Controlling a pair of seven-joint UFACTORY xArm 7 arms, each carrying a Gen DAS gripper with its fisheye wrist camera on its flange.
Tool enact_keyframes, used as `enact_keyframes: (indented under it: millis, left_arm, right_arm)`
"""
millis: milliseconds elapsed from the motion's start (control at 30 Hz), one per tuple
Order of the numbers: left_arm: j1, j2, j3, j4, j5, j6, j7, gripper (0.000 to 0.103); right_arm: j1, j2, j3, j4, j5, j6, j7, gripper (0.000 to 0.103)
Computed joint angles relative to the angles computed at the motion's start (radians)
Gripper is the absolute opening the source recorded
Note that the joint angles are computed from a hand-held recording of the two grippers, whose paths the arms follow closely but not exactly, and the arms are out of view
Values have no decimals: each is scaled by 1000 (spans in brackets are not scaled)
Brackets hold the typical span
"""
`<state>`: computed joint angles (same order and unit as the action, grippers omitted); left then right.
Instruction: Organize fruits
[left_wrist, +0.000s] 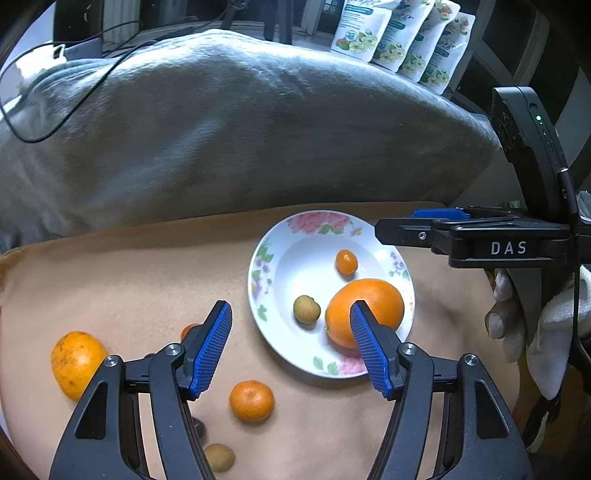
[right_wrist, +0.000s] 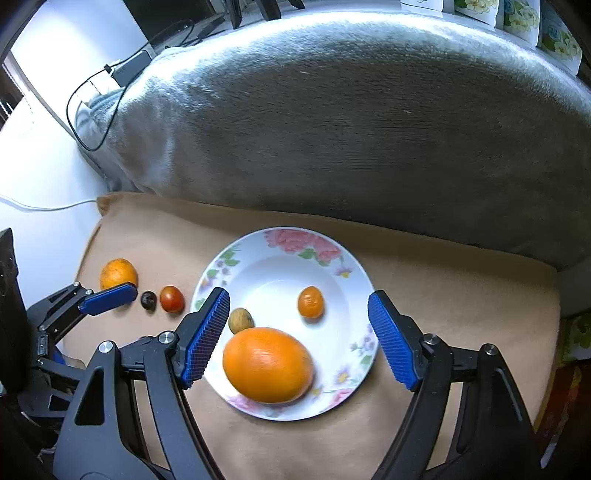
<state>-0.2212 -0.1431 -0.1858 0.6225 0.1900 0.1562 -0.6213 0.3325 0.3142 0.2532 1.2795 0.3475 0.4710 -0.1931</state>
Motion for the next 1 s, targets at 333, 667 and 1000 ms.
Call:
enact_keyframes:
  millis: [333,667,1000]
  left_arm:
    - [1,-144,31,-116,-74,30,80,66]
    - [2,-414,61,-316,-160,148,126,66]
    - [-39,-565,117,-446,-248,212,177,59]
  right_arm:
    - [55,-51,-11,-54,-56,-60,87,88]
    - [75,-83,36,-78,-39,-52,47,88]
    - [119,-30,78,-23,37,33,-75,76]
